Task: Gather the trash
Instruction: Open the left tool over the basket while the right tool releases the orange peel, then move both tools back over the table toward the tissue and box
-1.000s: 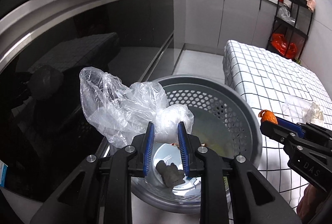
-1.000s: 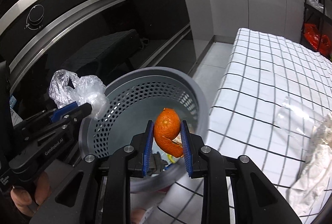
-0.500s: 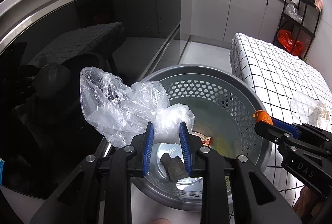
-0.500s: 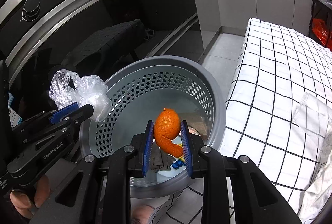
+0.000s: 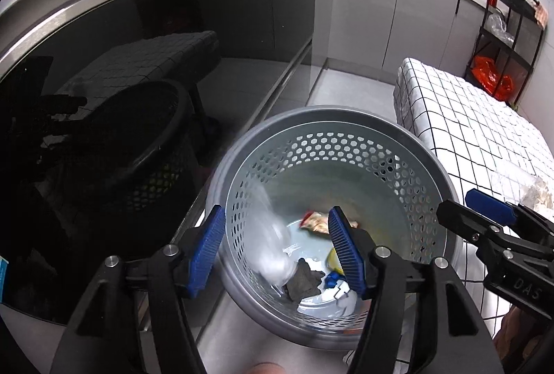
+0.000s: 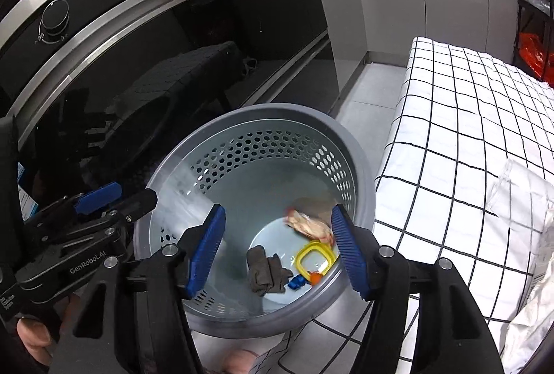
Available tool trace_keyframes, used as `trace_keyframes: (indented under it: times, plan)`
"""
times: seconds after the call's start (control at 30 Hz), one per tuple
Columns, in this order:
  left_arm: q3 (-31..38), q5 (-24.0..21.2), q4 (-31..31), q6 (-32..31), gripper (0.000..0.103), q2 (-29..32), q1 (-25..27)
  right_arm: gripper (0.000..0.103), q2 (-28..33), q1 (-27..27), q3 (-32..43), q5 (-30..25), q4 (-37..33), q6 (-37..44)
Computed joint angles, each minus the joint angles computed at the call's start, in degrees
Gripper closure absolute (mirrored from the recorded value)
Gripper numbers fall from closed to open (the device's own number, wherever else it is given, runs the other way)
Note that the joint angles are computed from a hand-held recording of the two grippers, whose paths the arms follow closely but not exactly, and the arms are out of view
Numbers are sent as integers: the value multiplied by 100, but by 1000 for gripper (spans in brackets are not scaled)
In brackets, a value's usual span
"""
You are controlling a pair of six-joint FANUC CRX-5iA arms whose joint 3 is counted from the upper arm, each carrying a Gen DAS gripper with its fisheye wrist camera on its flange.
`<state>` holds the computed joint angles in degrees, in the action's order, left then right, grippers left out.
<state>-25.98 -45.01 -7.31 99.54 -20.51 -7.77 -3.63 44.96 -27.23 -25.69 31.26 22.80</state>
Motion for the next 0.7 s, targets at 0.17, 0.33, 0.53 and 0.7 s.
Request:
trace_keyframes:
  times: [0.17, 0.33, 0.53, 0.7]
  plan:
    - [16, -21, -66, 17, 42, -12, -21, 42, -35, 5, -21, -10, -78, 6]
    - [9, -14, -102, 52, 41, -43, -18, 42, -57, 22, -64, -8, 38, -103]
    - [6, -7, -152, 121, 38, -69, -49, 42, -96, 31, -143, -55, 255, -357]
    - [-42, 54, -99, 115, 36, -129, -50, 42, -225, 44, -309, -102, 530, -632]
